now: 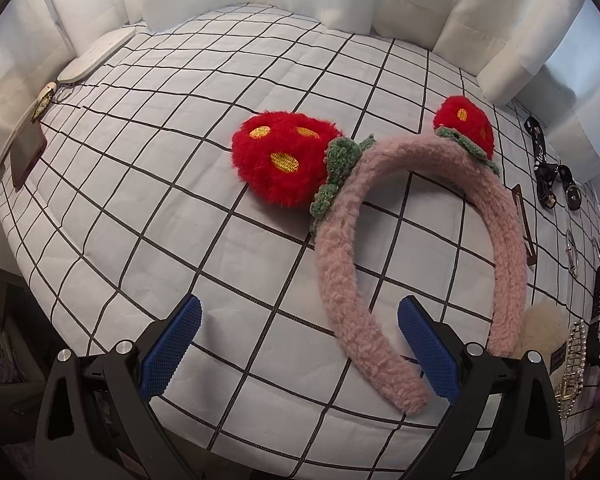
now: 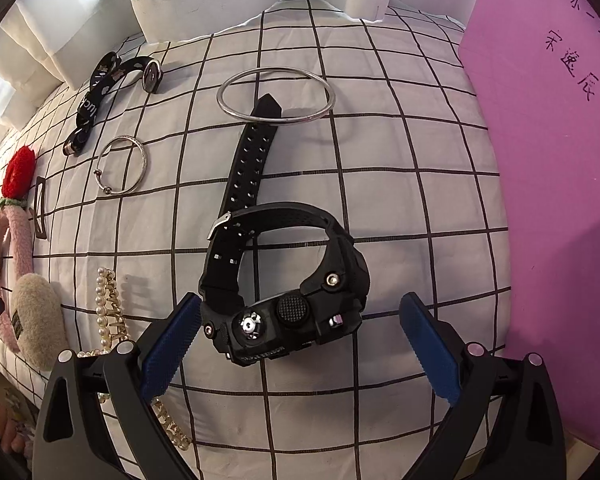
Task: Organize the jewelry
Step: 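Move the left gripper to the pink headband while the right gripper approaches the black watch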
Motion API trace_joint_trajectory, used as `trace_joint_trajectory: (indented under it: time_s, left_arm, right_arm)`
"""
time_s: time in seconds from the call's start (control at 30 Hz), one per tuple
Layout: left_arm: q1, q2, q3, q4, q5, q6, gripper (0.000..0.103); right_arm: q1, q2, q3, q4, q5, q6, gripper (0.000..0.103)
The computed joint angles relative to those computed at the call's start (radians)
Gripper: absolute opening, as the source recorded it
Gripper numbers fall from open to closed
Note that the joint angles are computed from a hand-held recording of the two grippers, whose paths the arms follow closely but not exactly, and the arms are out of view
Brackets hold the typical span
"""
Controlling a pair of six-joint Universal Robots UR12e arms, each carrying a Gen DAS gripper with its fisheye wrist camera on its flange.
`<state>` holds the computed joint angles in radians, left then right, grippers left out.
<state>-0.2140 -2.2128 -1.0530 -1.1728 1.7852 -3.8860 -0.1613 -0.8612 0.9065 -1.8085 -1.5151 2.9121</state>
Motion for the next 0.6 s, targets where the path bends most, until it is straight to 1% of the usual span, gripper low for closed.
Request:
trace_joint_trajectory:
  time_s: [0.07,0.17,0.23,0.3,0.4,0.47,0.53,0.6]
  left_arm:
    - [0.003,-0.011,0.011,-0.001,-0.003,0.006,0.097]
    - [0.002,-0.03,0.034,-0.02,0.012,0.018,0.098]
    - [0.001,-0.036,0.038,-0.008,0.02,0.026,0.098]
    - [-0.001,-0.038,0.036,0.008,0.029,0.031,0.097]
    - [-0.007,-0.033,0.014,0.051,0.055,0.032,0.098]
    - [-0.011,-0.031,0.004,0.072,0.072,0.03,0.098]
    - [-0.013,-0.03,-0.001,0.086,0.084,0.024,0.098]
    - [-0.018,-0.028,-0.014,0.115,0.107,0.014,0.098]
  right_arm:
    - [0.002,0.003,0.002,-0.009,-0.009,0.001,0.094]
    - [0.001,0.0,0.014,-0.036,-0.017,-0.001,0.094]
    - [0.008,0.008,0.005,-0.04,-0.023,0.001,0.094]
    - [0.007,0.009,0.008,-0.049,-0.013,0.012,0.094]
    - [0.012,0.016,0.009,-0.079,-0.013,0.021,0.094]
    - [0.013,0.013,0.023,-0.109,-0.011,0.023,0.094]
    - [0.014,-0.003,0.064,-0.171,-0.002,0.02,0.094]
    - [0.016,-0.018,0.099,-0.214,-0.004,0.034,0.094]
